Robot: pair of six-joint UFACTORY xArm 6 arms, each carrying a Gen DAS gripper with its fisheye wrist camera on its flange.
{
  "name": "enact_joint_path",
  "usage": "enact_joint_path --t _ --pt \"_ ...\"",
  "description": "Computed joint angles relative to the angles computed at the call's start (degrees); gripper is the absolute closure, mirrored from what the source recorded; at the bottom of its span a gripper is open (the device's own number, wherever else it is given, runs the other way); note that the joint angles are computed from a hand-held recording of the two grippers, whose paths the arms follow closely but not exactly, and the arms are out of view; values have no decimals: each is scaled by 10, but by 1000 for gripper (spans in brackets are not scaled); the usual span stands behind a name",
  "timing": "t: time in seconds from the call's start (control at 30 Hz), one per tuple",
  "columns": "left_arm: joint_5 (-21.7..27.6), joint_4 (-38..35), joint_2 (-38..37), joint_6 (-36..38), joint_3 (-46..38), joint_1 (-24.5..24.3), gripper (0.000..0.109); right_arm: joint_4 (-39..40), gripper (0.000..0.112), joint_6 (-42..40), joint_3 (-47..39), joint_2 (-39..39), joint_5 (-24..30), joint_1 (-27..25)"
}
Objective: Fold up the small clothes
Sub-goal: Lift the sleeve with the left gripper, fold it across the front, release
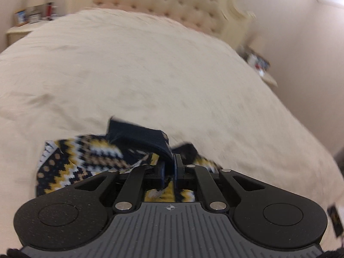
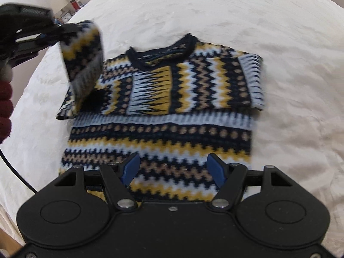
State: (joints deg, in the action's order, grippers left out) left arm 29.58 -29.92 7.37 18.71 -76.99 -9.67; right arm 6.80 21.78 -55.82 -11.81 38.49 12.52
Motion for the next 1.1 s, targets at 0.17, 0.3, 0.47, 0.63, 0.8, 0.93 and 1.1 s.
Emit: enact_joint_path --t 0.17,0.3,0.47,0.63,0.8,0.93,1.1 --pt "28 -4 23 41 -27 -25 77 -17 41 28 6 0 -4 -12" --pt "25 62 10 29 -10 -34 71 -39 41 52 1 8 -7 -16" --pt "92 228 15 -85 -18 -8 70 -58 41 67 -24 39 -10 -19" --pt "155 311 33 -160 -27 24 70 -66 41 66 -61 82 -14 -21" --pt "168 360 39 -200 -6 47 70 -62 40 38 -101 126 -18 -23" --pt "164 338 49 -201 9 66 69 -43 40 3 -135 167 -28 -27" --pt "160 332 68 -199 26 81 68 -45 39 -18 -184 217 -23 -34"
